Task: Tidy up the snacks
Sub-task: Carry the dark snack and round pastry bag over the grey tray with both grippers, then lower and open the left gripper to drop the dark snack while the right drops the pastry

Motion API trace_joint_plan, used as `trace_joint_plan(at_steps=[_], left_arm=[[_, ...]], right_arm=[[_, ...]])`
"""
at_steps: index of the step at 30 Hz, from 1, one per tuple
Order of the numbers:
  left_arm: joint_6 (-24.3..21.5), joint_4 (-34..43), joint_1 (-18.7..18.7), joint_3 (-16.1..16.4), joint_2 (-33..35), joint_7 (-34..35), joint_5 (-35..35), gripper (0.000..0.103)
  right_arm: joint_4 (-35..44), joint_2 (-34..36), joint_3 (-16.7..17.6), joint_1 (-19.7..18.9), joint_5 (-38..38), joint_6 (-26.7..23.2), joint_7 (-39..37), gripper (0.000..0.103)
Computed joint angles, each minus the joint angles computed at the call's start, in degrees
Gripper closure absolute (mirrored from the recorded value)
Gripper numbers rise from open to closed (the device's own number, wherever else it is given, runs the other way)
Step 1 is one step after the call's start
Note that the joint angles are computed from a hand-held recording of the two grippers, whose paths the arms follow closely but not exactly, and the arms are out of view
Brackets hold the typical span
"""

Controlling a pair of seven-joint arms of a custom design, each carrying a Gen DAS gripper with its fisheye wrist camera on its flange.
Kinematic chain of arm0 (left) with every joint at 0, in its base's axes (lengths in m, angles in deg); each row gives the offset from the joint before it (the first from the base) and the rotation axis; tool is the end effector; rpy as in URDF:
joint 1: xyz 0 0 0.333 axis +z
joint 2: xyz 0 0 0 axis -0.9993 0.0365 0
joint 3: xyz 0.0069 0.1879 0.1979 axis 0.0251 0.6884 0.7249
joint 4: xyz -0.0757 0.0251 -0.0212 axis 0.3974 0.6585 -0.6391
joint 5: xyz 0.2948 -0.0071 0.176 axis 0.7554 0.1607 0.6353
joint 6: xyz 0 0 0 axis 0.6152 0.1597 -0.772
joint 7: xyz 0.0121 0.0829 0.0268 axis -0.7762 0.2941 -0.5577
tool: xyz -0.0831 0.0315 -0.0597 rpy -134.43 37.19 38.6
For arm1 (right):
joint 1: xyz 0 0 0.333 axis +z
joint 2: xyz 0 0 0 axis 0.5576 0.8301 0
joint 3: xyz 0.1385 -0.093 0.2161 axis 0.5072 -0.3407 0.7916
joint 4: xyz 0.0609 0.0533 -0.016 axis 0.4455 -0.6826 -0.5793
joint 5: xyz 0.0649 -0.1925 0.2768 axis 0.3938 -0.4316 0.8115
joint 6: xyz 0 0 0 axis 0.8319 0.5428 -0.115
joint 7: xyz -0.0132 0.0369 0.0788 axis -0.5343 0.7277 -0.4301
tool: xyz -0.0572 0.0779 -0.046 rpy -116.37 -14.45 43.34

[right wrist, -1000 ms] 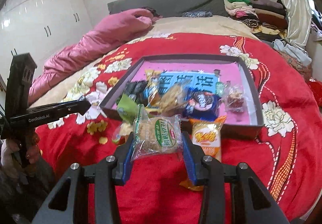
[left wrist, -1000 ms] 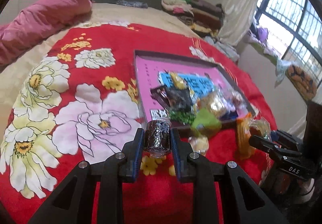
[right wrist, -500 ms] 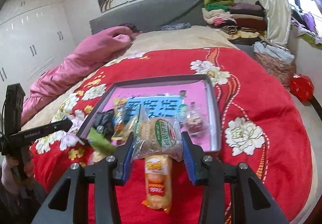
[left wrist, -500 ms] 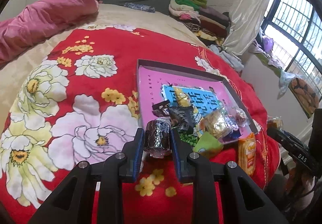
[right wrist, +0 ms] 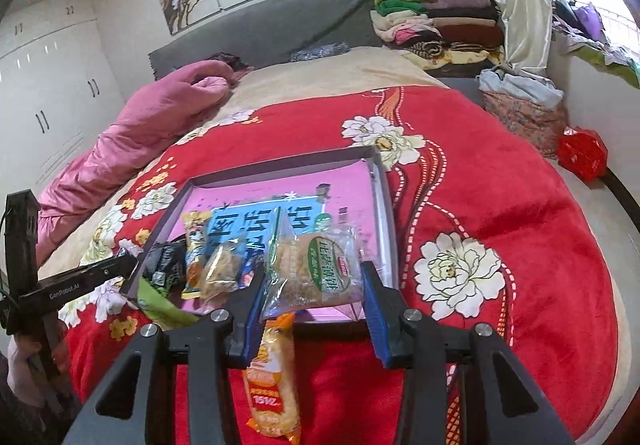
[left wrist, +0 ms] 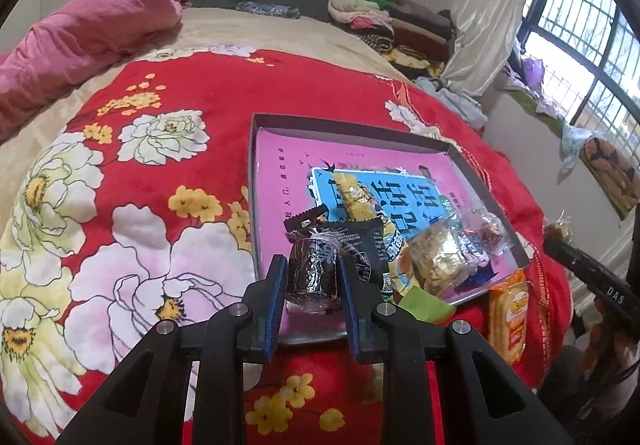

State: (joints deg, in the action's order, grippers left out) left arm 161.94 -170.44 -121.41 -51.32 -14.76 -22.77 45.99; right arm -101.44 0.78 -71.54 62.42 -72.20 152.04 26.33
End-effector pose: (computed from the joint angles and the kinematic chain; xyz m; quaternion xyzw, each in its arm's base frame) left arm 0.5594 -0.2091 0.2936 -0.7014 0.6051 -0.3344 0.1736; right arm 0.6043 0.3028 0.3326 -0.7024 0.5747 -0.1618 0.3875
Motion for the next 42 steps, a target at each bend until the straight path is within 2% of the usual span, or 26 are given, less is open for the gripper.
trace_joint_plan(at_steps=[12,25,30,32,42], left_arm=[[-2.0,3.4,4.2,-3.9,2.1,-0.4,2.9,0.076],[-4.2,5.6,5.5,-5.2,3.3,-3.1,7.3,0.076],[-4.8,6.2,7.6,-7.2,3.7,-3.6,8.4,0.076],[-5.1,6.7,8.7,-8.4,4.0,-3.5,8.7,0.076],[-5.4,6.6,8.0,-7.4,3.8,-5.4,10.9,0.076]], right_arm=[[6.1,3.9,-2.8,1.3,-1.1,-3.7,4.2,0.059],[10.6,7.0,-1.0,-0.6,-2.1,-6.4,5.9,0.059],[12.0,8.0,0.3,-1.7,-2.3,-8.4,5.4,0.059],[12.4,8.2,-0.4,-1.2,-2.8,-8.8,5.7,0.059],[16.7,10.8,-1.3,-0.6,-4.3,-13.1,8.3,0.059]])
